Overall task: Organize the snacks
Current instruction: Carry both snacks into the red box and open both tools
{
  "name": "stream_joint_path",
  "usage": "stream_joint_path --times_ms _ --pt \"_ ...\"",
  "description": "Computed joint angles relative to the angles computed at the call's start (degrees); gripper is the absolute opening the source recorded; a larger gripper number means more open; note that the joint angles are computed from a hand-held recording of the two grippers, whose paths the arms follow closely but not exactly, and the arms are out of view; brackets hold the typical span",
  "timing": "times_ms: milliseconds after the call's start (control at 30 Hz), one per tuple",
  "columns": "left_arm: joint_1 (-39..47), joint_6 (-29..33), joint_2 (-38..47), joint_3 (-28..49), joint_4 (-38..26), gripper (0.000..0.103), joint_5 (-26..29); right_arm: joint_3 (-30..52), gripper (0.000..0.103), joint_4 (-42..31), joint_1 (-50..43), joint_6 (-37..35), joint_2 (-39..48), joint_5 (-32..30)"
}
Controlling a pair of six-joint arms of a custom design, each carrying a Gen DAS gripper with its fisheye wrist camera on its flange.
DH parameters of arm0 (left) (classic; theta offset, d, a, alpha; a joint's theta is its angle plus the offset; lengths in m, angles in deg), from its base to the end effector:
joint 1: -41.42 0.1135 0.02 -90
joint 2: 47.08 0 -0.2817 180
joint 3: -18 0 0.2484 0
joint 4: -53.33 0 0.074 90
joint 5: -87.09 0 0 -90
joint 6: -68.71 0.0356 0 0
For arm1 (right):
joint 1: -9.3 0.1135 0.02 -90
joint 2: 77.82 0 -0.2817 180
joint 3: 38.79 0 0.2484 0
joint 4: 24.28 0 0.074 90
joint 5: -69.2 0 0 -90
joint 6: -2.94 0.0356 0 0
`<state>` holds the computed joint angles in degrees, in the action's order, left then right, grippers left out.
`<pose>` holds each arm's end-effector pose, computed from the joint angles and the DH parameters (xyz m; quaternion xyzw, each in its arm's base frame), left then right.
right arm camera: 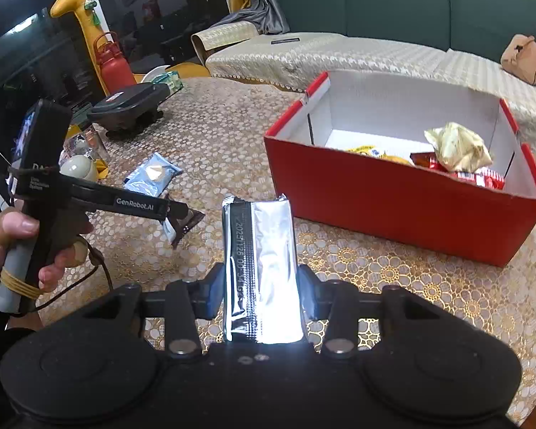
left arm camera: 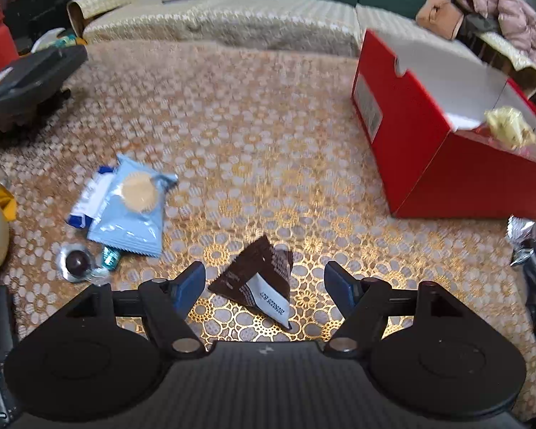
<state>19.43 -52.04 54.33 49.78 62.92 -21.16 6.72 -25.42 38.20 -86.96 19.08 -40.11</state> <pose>0.2045 -0.0706 0.0634 -0.1137 0.9479 0.0239 0.2967 0.2345 0.1429 0.1137 -0.2844 0.8909 0.2331 0.2668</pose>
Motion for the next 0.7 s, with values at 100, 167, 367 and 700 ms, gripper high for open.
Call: stream_joint_path --times_ms 100,167,367,700 --pt "0.69 0.44 4.74 1.25 1.91 0.073 0.24 0.34 0.042 0.36 0.26 0.31 1.45 0.15" --pt "0.97 0.36 6.42 1.68 2.8 0.073 0.1 0.58 0.042 0.43 0.55 0.38 2.09 0.29" --pt "0.48 0.36 8.18 3.04 2.38 0.055 -1.56 0.89 0.042 0.47 0.65 0.15 3.46 0.32" --pt "0.46 -1.91 2.87 0.79 0.62 0.032 -0.03 0.86 0.042 -0.11 1.14 0.67 2.4 1.28"
